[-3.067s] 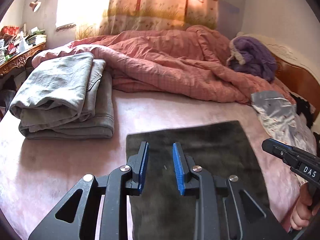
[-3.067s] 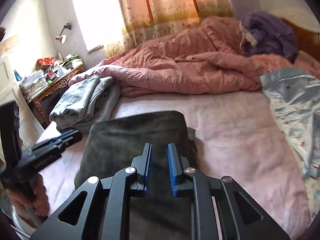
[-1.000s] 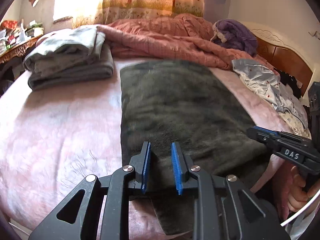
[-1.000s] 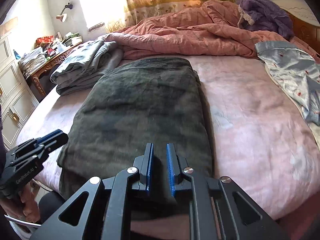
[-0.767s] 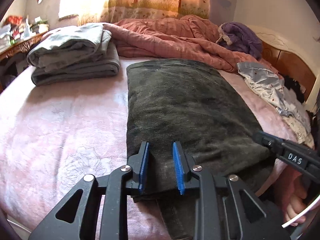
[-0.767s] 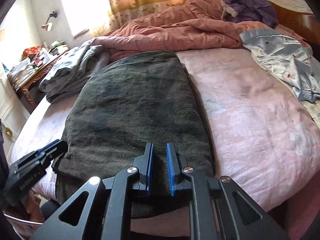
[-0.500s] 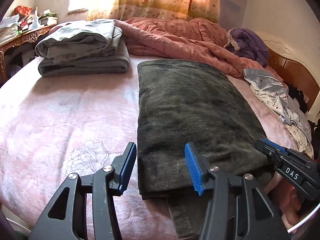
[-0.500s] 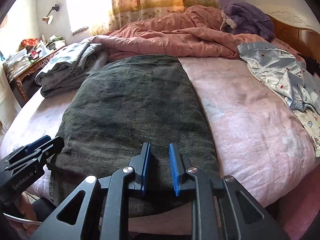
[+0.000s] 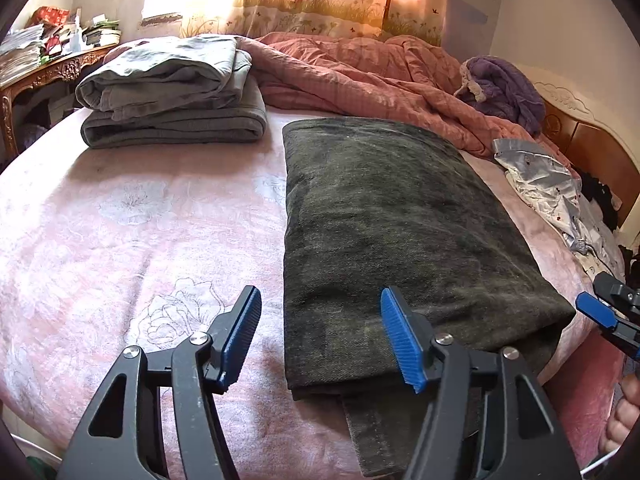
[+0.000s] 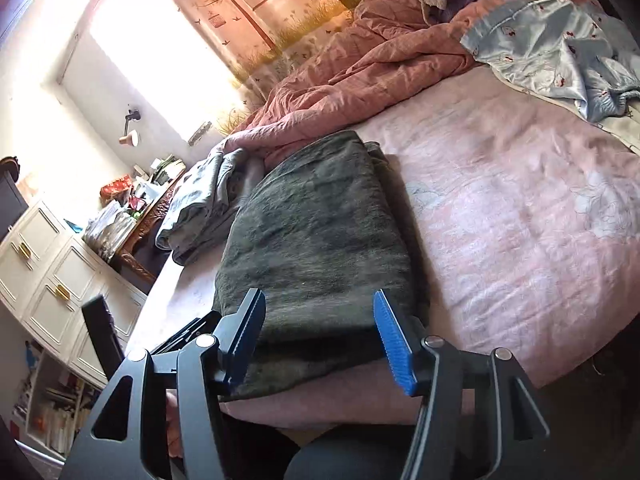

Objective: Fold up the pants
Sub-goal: 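Open both tools and withdraw them from the folded pants, then grasp the folded dark pants with the left tool while the right tool grasps too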

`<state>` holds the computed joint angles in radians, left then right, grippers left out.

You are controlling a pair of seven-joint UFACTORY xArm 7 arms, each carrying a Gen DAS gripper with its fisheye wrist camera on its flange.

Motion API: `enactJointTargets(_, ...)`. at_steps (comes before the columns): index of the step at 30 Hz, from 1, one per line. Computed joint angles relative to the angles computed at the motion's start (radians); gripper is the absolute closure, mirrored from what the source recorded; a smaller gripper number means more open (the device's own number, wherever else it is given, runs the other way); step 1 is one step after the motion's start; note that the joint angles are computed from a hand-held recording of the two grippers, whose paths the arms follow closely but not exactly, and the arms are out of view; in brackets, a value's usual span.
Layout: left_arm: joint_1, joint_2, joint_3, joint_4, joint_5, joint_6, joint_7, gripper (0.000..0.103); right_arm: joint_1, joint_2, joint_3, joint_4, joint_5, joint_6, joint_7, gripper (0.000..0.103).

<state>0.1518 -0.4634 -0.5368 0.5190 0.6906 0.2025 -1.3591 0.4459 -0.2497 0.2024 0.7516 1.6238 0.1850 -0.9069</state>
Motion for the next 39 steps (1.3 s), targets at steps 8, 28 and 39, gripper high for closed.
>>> enactJointTargets(8, -0.003, 0.002, 0.001, 0.004, 0.003, 0.009, -0.005, 0.040, -0.110, 0.179, -0.145, 0.083, -0.166, 0.418, 0.203, 0.044)
enactJointTargets(28, -0.039, 0.018, 0.031, 0.021, 0.062, 0.057, -0.060, 0.035, -0.247, 0.528, 0.002, 0.486, -0.296, 0.527, 0.135, 0.041)
enactJointTargets(39, -0.082, 0.039, 0.097, 0.013, 0.073, -0.004, -0.046, 0.035, -0.224, 0.462, 0.005, 0.405, -0.261, 0.512, 0.043, 0.040)
